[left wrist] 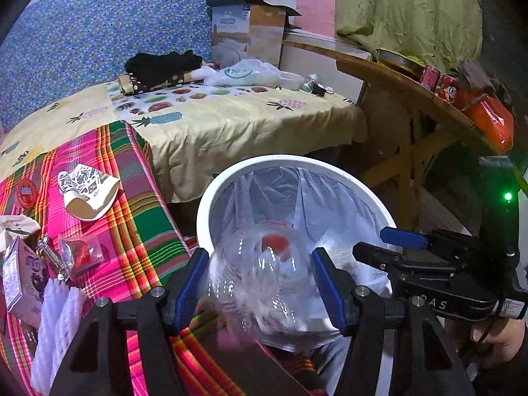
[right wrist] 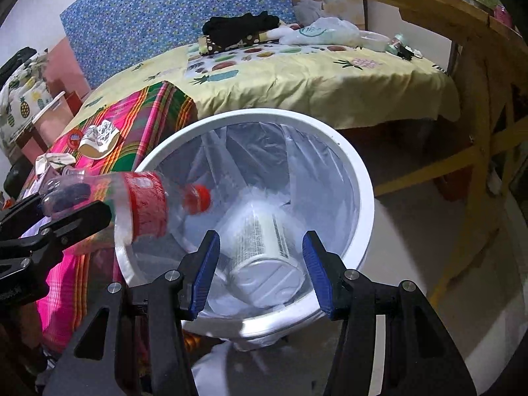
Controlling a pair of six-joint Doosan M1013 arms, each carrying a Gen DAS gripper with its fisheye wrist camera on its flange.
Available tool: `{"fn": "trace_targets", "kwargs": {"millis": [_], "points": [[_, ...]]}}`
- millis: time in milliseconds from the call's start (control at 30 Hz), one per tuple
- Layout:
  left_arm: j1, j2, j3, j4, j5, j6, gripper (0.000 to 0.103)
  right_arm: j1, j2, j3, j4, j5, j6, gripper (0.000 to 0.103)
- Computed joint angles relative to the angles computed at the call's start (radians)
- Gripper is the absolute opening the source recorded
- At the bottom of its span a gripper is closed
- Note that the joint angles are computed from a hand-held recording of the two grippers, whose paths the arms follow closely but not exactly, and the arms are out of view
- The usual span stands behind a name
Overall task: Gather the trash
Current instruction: 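Carry bottle and yogurt cup over the white bin and release both, then move both tools back over the table toward the remaining trash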
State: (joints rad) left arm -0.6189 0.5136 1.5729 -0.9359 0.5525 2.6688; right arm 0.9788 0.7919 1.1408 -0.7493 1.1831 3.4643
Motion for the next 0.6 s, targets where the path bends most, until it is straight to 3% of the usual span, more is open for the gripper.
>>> {"fn": "trace_targets", "kwargs": {"millis": [400,600], "points": [[0.018,-0.026,0.034,-0.069,-0.034,0.021,0.070,0.016,-0.003,-0.003,-0.062,0.009,0.051,0.064],[0.037,-0.056,0.075,-0.103,-0.073,0.038,0.070,0.023,0.002,-0.010,-0.105,-0.026,0.061,0.065]]}}
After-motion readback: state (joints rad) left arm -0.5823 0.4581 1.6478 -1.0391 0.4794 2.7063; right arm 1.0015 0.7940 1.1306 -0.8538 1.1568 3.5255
